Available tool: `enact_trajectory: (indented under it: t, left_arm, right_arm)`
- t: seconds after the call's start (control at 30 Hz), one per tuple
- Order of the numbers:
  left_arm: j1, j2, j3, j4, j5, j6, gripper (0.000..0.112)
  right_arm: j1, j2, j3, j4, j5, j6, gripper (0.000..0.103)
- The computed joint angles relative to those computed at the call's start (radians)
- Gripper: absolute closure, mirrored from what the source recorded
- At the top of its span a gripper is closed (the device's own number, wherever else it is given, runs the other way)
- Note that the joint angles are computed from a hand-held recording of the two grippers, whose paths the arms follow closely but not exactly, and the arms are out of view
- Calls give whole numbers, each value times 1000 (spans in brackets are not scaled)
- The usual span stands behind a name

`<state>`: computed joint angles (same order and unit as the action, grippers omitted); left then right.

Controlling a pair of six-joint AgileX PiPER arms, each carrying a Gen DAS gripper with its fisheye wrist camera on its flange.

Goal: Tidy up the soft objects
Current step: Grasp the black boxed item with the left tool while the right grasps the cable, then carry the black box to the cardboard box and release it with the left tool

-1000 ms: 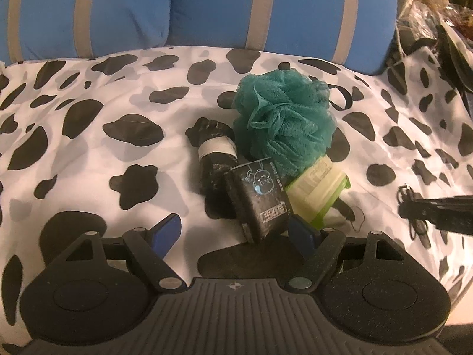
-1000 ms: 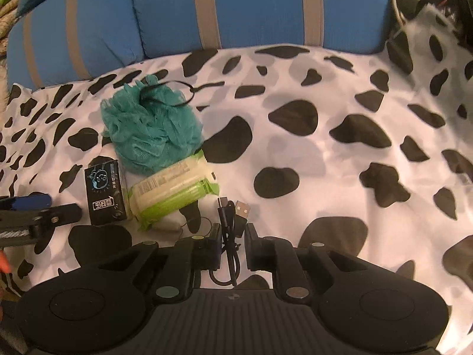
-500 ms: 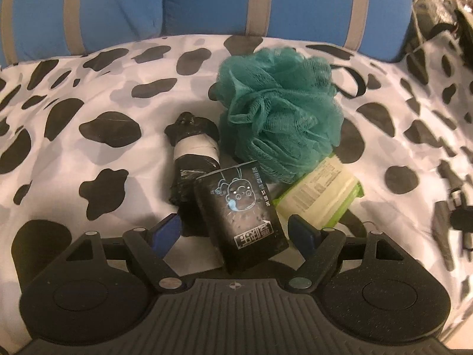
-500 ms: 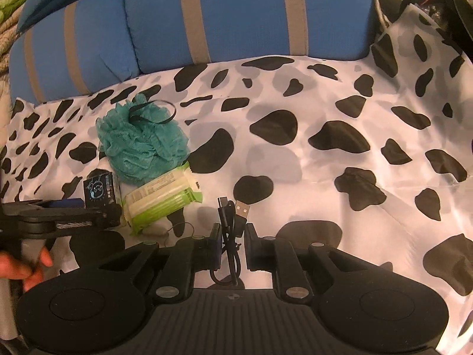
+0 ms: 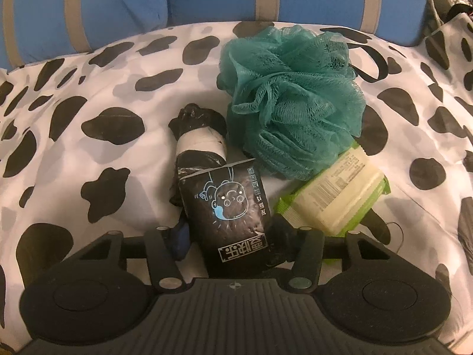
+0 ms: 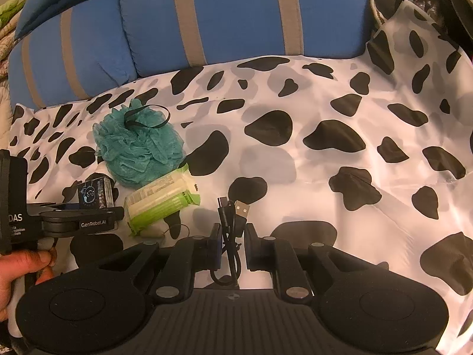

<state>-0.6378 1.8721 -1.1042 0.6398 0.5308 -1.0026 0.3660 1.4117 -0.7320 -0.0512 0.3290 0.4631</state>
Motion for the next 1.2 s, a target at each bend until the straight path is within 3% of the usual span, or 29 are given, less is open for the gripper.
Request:
enact_trajectory:
  t: [0.4,0.67,0.8,1.2]
  left_arm:
    - [76,-170,187,-202,-223,303,63]
    - [114,-282,299,-310,-340,504,64]
    - [99,-322,330,-245,-363,478,64]
    - [70,-446,405,-329,-368,568,65]
  right_arm:
    - [85,27,-38,-119,5,126,86]
    - [165,53,-67,-310,36,338,86]
    - [211,48,-64,-390,53,438,86]
    - [353,-9,-3,-592,106,727,86]
